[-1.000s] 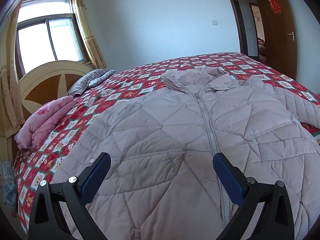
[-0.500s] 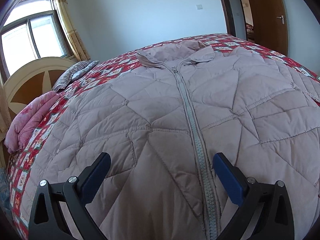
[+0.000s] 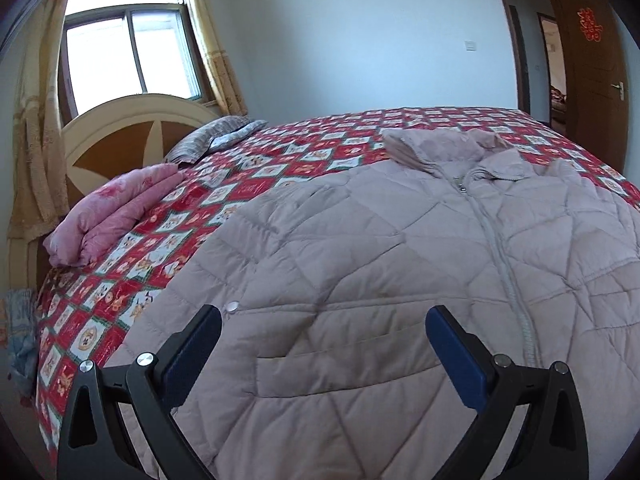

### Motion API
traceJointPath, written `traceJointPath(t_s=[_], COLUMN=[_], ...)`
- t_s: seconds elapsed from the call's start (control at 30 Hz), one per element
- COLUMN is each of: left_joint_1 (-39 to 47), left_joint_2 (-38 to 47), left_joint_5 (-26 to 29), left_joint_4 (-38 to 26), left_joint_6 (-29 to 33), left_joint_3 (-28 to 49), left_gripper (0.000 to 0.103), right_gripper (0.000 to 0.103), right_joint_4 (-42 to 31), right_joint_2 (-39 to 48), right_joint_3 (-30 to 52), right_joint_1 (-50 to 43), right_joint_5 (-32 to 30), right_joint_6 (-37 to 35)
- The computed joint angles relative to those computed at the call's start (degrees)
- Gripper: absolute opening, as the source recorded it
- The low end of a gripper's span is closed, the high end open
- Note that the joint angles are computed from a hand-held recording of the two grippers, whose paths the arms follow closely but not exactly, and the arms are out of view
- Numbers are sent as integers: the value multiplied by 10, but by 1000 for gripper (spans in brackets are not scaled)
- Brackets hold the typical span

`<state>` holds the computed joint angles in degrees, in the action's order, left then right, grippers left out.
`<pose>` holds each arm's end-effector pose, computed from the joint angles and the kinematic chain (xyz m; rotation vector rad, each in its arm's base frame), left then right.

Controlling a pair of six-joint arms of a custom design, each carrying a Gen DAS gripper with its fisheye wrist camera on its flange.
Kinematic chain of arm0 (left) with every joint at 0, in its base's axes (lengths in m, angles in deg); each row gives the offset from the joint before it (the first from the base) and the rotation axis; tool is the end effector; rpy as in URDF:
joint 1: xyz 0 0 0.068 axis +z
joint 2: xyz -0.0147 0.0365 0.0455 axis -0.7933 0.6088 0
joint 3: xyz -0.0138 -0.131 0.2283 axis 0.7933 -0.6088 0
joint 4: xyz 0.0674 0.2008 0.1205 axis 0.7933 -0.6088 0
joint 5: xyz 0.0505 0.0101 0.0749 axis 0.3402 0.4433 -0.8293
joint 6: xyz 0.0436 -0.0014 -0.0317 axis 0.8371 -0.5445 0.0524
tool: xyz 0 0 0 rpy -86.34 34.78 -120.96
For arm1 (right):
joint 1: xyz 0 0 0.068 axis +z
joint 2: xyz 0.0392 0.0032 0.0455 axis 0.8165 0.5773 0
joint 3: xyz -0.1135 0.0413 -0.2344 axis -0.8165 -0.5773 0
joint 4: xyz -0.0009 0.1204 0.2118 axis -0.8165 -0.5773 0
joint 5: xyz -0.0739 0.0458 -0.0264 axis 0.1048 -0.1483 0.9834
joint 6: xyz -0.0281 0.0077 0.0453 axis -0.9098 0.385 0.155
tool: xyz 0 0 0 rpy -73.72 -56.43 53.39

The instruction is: Fold large clothes

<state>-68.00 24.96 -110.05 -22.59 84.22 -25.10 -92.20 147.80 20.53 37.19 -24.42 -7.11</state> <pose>0.3108 -0.0704 0.2253 -0.0318 2.1858 0.2985 0.2636 -0.0880 0.2316 1.0472 2.1972 -0.0439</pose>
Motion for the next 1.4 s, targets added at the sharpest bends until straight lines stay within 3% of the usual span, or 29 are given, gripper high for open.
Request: traceJointPath(t_s=[0.1, 0.17, 0.4, 0.6, 0.83, 1.07, 1.4], left_joint_1=[31, 39, 58, 69, 84, 97, 142], left_joint_2=[-4, -10, -19, -38, -24, -10, -2], left_joint_5=[24, 27, 40, 49, 49, 56, 73], left_joint_4=[-14, -11, -11, -17, -19, -22, -16], left_joint_6=[-16, -13, -7, -7, 5, 16, 27], left_joint_3=[-6, -20, -26, -24, -9, 15, 21], left_gripper=[102, 102, 102, 102, 102, 102, 102], right_gripper=[18, 14, 12, 12, 11, 11, 10], right_joint_4=[0, 8, 9, 0, -1, 17, -13], right_joint_2=[5, -1, -69, -35, 75, 204, 411], right_joint_3=[7, 5, 26, 125, 253, 356, 578], right_joint_1=[20, 42, 159, 276, 407, 495, 578], right_joint_5=[1, 15, 112, 185, 232, 233, 217], right_joint_6=[-19, -34, -65, -99, -146, -174, -209])
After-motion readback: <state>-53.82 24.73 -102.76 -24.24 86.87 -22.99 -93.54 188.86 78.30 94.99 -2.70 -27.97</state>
